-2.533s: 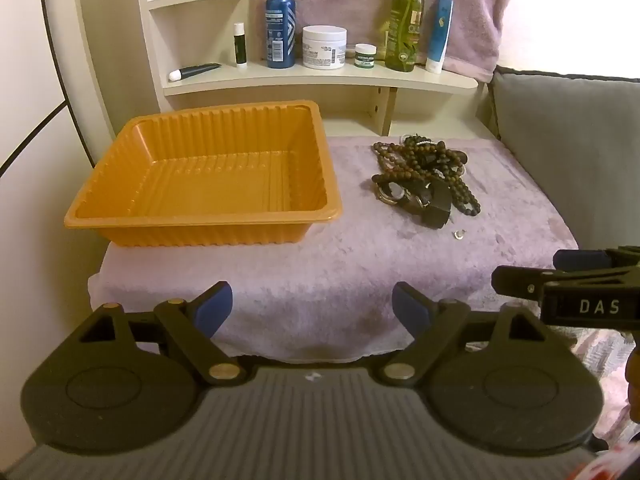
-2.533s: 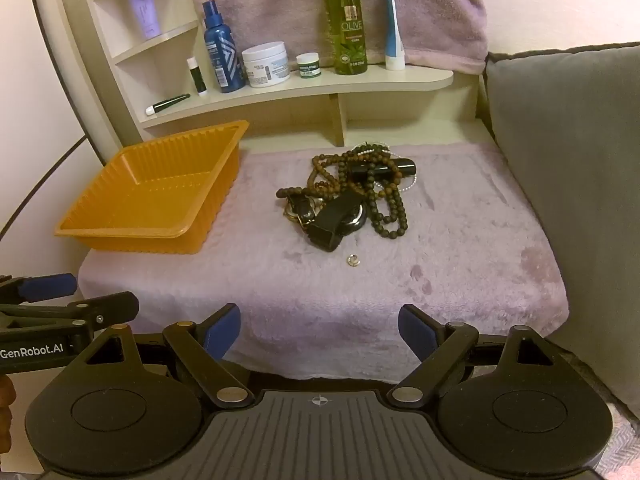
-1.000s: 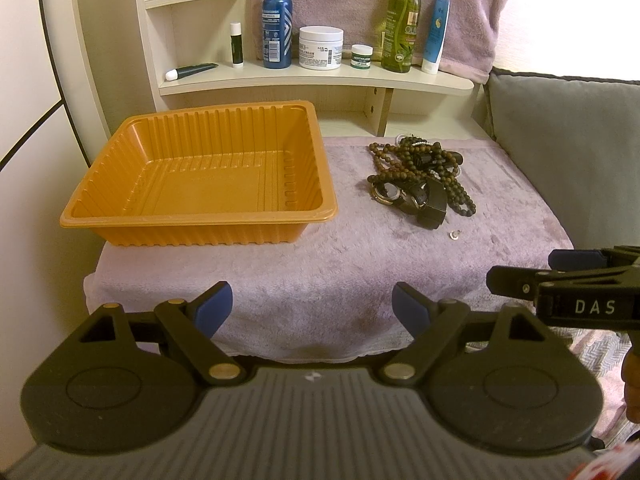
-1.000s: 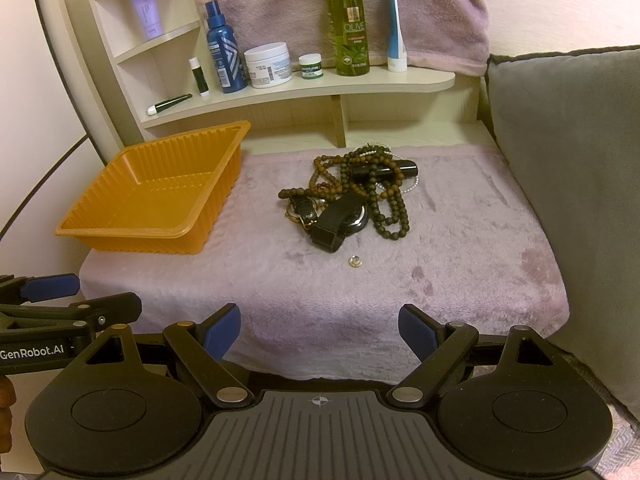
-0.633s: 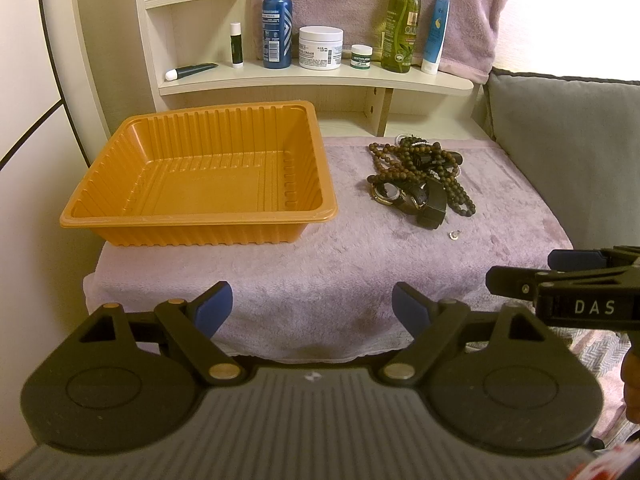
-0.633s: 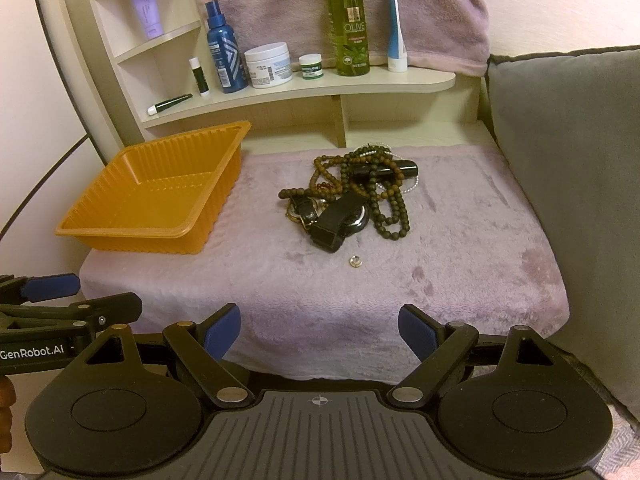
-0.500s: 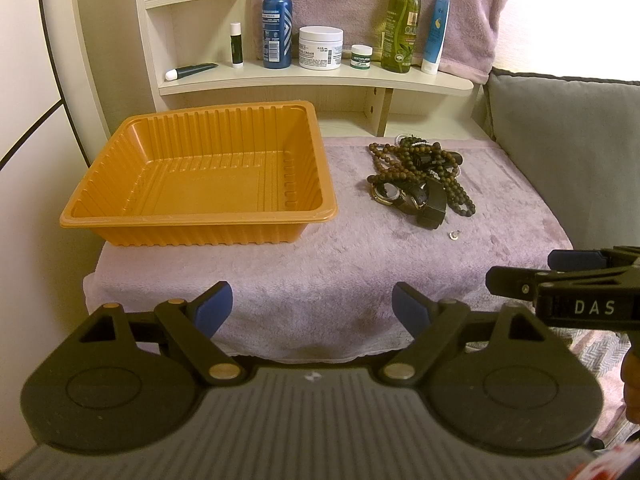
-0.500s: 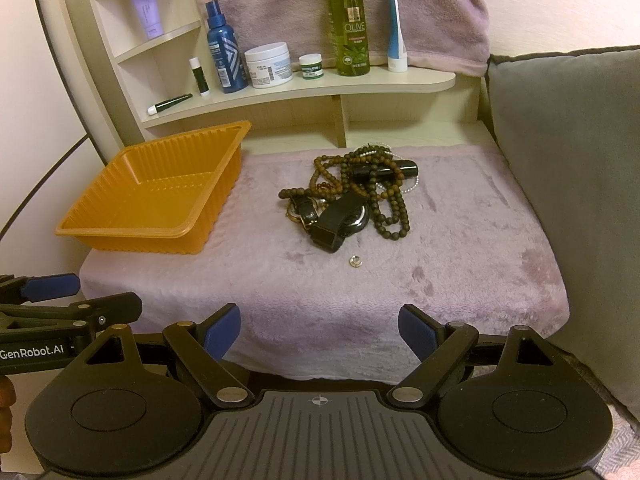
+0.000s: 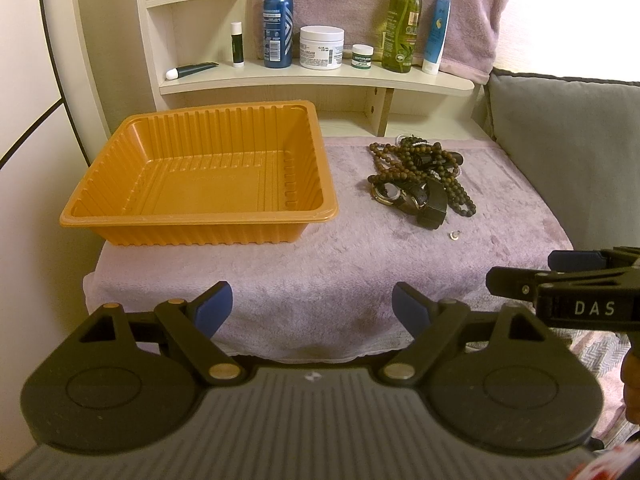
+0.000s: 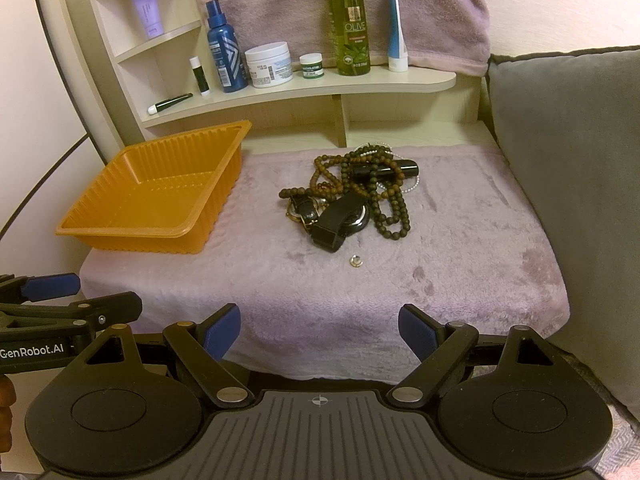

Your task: Organize jewelry

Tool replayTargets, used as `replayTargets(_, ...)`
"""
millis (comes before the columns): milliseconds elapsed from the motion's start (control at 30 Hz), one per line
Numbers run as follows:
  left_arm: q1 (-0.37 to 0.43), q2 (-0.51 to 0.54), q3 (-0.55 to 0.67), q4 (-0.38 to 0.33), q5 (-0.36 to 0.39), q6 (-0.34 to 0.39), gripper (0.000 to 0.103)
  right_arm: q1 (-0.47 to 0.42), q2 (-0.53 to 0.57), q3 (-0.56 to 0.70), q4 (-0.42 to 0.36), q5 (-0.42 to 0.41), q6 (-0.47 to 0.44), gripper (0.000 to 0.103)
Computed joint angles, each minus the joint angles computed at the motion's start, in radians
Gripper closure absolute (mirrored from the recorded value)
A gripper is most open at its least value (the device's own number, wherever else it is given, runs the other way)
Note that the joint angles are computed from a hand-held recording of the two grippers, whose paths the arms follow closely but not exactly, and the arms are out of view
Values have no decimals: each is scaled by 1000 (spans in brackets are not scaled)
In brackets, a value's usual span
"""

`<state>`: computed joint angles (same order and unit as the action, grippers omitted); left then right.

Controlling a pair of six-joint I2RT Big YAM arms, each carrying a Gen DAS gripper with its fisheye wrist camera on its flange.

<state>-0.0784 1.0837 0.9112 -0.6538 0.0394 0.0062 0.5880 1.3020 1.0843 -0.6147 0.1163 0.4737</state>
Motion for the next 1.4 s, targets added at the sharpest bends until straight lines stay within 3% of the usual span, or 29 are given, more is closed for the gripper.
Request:
replayTargets(833,4,6,2,4,9,-6,17,-5,17,10,17,-5,1,17)
replayTargets(1067,58,28,5,50,22,-39,17,-34,21,-8,90,-35,2,17)
replayTargets(1400,195,70,-26,207,-21,-121,24,-84,51,-29,213,-47,13,17)
